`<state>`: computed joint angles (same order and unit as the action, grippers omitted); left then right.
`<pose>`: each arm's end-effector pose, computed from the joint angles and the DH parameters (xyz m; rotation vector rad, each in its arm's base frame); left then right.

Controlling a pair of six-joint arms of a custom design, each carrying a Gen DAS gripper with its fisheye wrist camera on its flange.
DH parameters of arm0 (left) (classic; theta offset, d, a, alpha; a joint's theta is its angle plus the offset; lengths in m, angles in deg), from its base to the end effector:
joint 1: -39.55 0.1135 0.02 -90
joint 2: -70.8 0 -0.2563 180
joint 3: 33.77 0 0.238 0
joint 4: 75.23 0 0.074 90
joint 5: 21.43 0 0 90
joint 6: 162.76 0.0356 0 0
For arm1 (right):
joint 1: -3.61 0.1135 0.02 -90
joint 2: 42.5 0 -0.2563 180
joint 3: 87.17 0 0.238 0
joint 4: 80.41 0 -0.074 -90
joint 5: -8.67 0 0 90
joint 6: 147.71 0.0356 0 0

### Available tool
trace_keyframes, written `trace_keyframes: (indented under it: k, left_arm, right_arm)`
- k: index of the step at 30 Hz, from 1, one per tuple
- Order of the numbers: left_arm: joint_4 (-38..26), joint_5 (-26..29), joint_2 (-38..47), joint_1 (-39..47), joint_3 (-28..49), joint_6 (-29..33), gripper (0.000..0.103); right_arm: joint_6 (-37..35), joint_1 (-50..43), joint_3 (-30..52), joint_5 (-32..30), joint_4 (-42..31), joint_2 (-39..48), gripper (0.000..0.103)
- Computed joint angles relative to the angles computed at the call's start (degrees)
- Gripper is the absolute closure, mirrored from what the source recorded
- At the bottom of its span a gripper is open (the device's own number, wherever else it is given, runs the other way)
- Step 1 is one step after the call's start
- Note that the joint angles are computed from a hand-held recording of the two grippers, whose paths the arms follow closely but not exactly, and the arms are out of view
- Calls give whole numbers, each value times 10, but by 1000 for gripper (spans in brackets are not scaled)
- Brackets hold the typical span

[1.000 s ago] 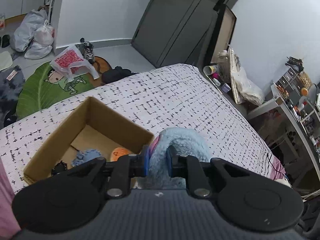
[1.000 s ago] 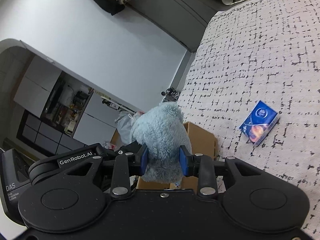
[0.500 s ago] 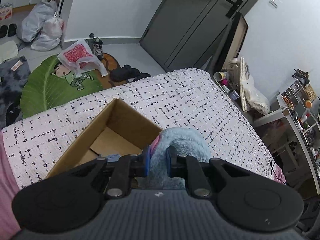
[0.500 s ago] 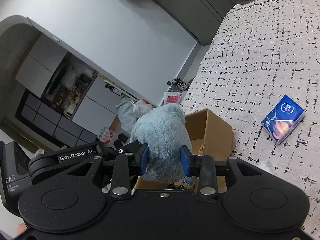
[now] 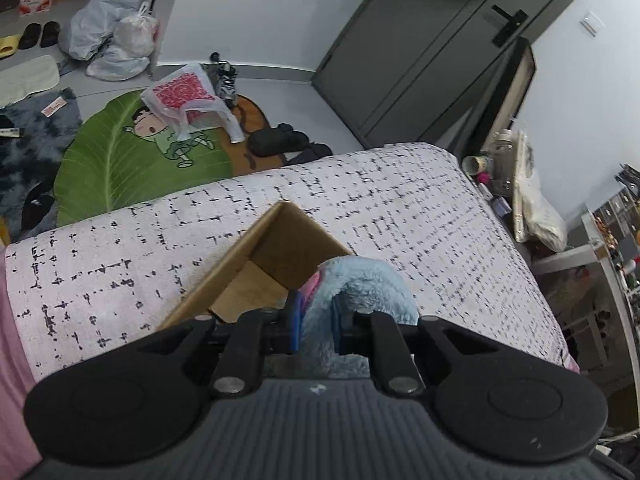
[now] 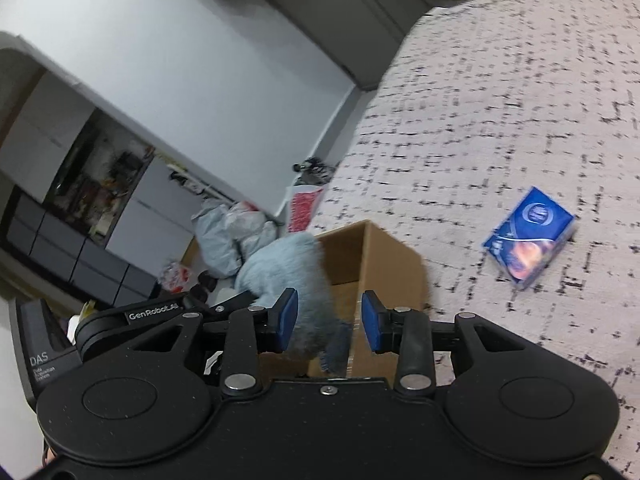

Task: Organize soft objects
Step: 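Lower the grey plush into the box and open right tool, then move left tool to the white tissue and close on it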

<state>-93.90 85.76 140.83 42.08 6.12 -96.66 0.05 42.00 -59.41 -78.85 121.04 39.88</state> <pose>0.2097 -0.0013 0.1536 -0.4225 2.4048 -0.5319 0.1699 0.1326 0.1135 0.4130 2.2603 0.8916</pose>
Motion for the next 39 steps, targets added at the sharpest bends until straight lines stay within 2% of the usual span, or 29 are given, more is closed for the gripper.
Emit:
trace_keyframes:
  k: [8,13,15,18,24,30,33,35,39]
  left_arm:
    - [29,-25,56,-8,18,-2,88]
    - [-8,-73,58,-26,43,-8,82]
    - [-16,-70,45,-26,43,-7,69]
    - [-35,-88,20,-38,44,-15,53]
    - [-76,-135,-38,-90,47,-24,35]
    - [-121,-164,-86,-148,45,-48,31]
    - [-145,-183,-95,-183,49,-68,31]
    - [-163,-196,-99,-205,55,-79,31]
    - [-182,-209,-115,-240,57,-99,31]
  right_arm:
    - [10,-26,4,-28,10,31,67]
    - [15,-47,4,-38,-8,22,66]
    - [19,-58,2,-39,-29,7,59]
    - [22,-75,-3,-41,-68,-24,57]
    - [32,-108,-11,-45,-151,-82,47]
    - [44,-133,-29,-47,-193,-124,40]
    - [47,-137,-36,-41,-216,-162,31]
    - [48,-138,-40,-33,-237,-187,19]
    - [46,-138,-40,-13,-267,-201,18]
